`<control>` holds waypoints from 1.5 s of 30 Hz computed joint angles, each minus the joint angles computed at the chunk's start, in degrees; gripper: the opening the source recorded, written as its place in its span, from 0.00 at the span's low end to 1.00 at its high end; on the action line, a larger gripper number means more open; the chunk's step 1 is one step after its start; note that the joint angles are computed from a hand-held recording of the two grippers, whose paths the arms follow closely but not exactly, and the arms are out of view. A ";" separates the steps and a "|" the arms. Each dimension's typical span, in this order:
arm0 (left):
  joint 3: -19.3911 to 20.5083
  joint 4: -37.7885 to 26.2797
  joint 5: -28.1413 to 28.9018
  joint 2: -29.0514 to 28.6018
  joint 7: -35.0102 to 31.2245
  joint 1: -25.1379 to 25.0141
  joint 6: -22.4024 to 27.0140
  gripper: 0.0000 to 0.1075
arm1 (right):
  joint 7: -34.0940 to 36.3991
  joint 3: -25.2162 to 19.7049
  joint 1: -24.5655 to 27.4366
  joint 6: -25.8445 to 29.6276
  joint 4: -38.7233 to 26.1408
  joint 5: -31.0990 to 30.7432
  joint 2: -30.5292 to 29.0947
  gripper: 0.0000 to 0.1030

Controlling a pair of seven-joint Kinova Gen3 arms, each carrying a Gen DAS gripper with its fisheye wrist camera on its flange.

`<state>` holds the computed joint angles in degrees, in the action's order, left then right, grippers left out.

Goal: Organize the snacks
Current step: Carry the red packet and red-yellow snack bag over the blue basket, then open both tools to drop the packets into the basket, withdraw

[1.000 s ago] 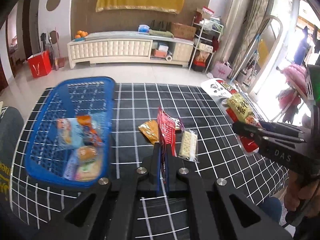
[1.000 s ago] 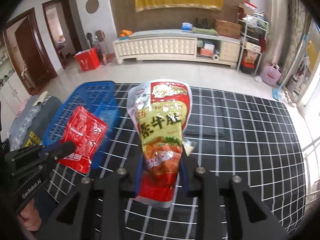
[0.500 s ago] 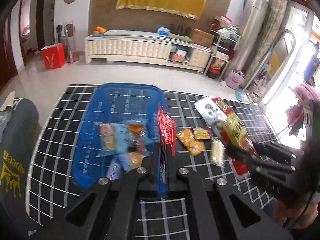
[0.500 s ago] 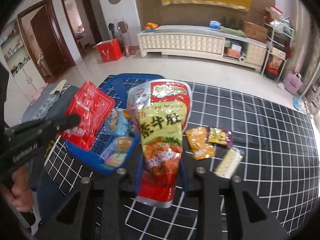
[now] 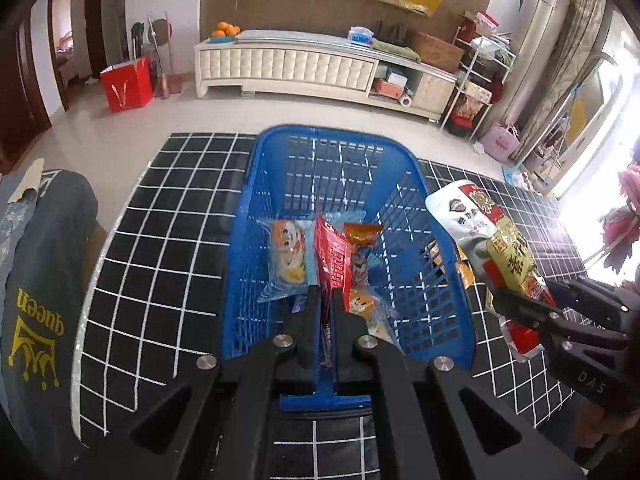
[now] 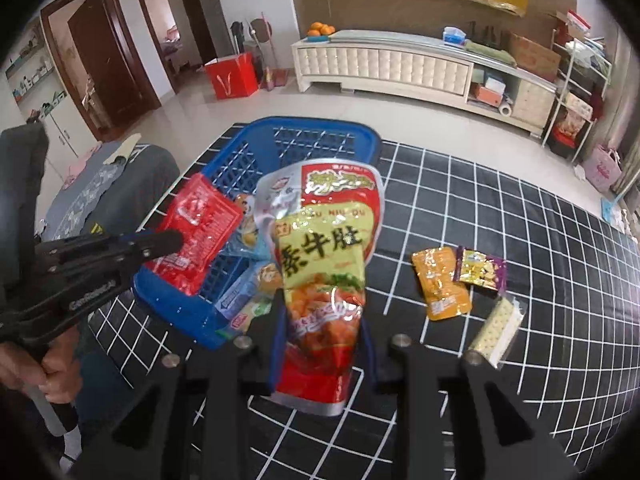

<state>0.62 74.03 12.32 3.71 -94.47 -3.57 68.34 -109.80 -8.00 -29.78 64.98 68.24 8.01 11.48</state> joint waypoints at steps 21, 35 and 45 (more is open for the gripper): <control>-2.02 -1.40 -3.81 -2.72 1.57 -2.28 3.33 0.23 | 0.85 -0.40 -5.75 5.37 -9.13 4.12 3.87 0.35; -4.01 0.88 -1.81 -2.89 -3.01 -5.82 2.62 0.27 | 11.81 1.78 -8.80 16.63 -24.67 -0.20 17.17 0.35; -3.56 2.18 1.83 -0.83 -8.10 -6.93 2.07 0.35 | 12.54 4.28 -9.07 25.70 -37.26 -3.74 26.29 0.38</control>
